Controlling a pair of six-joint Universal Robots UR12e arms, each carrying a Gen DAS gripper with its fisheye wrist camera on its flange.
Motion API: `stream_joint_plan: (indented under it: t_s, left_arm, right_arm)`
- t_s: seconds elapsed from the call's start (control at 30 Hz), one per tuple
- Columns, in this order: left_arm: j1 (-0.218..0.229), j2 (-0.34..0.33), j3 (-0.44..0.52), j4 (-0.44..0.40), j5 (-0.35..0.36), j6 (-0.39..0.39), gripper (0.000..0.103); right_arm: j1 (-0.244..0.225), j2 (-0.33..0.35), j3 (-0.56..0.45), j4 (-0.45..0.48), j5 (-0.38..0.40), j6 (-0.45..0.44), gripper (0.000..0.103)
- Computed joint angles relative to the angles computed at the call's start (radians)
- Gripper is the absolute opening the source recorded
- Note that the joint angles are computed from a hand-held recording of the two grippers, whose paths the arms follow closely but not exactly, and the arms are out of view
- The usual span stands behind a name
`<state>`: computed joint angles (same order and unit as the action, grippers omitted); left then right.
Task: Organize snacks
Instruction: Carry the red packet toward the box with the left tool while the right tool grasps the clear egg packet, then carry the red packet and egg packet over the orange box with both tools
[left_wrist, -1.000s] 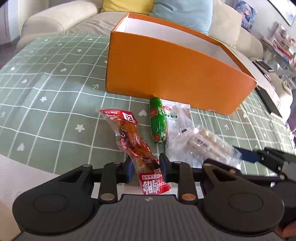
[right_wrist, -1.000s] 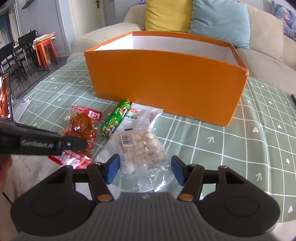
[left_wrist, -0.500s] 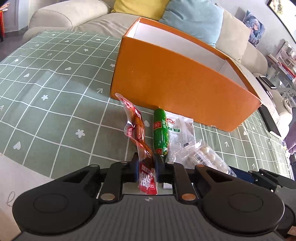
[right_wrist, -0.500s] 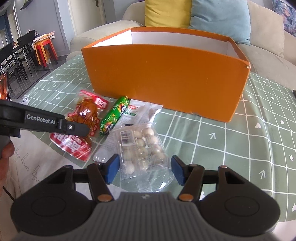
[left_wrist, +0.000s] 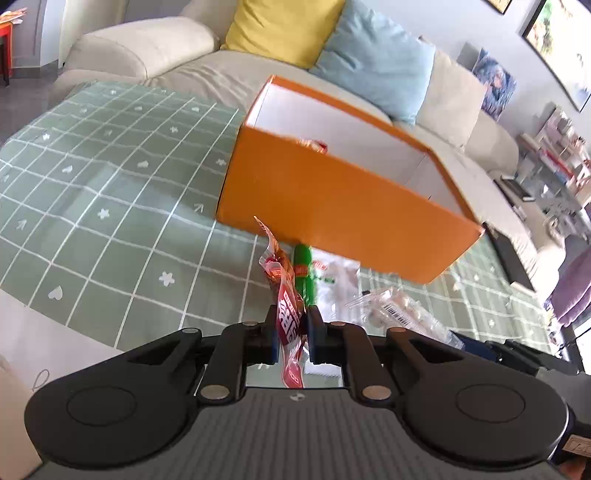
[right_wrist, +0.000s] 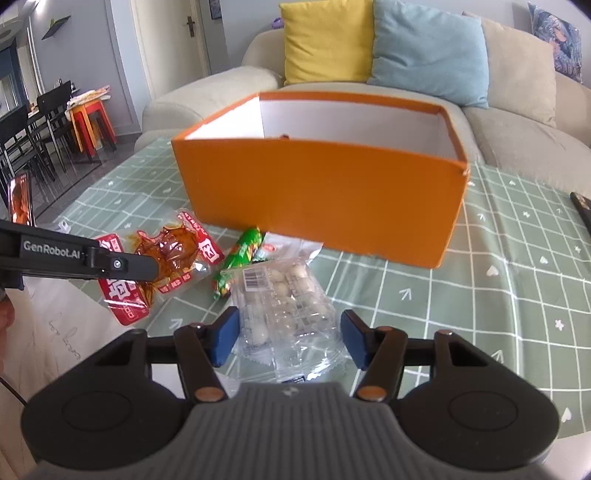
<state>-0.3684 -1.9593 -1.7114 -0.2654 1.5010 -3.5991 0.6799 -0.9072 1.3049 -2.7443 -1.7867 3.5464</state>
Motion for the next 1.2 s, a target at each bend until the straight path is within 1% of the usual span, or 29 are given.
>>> stream_joint_plan:
  t_s: [0.17, 0.33, 0.43, 0.6, 0.73, 0.83, 0.97, 1.07, 1.2]
  left_arm:
    - [-0.006, 0.011, -0.003, 0.045, 0.010, 0.018, 0.014]
    - [-0.011, 0.014, 0.012, 0.064, 0.021, 0.030, 0.014]
    - [-0.013, 0.008, 0.033, 0.067, 0.023, 0.048, 0.014]
    - [-0.016, -0.014, 0.087, 0.057, 0.026, 0.084, 0.014]
    - [-0.020, -0.037, 0.136, 0.048, 0.020, 0.121, 0.015]
    - [-0.024, -0.057, 0.174, 0.043, 0.022, 0.149, 0.015]
    - [-0.026, -0.088, 0.232, 0.010, 0.015, 0.155, 0.015]
    - [-0.022, -0.109, 0.269, -0.018, -0.005, 0.148, 0.015]
    - [-0.021, -0.141, 0.324, -0.066, -0.007, 0.169, 0.015]
  right_arm:
    - [0.004, -0.010, 0.000, -0.014, -0.017, 0.002, 0.058]
    - [0.006, -0.020, 0.001, -0.069, -0.041, -0.017, 0.058]
    - [0.005, -0.021, -0.007, -0.094, -0.059, -0.038, 0.058]
    - [-0.007, -0.019, -0.033, -0.103, -0.078, -0.045, 0.058]
    - [-0.021, -0.012, -0.063, -0.091, -0.090, -0.054, 0.058]
    - [-0.029, 0.000, -0.093, -0.083, -0.105, -0.079, 0.058]
    - [-0.042, 0.017, -0.135, -0.058, -0.124, -0.107, 0.058]
    - [-0.053, 0.030, -0.163, -0.031, -0.123, -0.111, 0.058]
    - [-0.068, 0.051, -0.205, 0.021, -0.118, -0.119, 0.058]
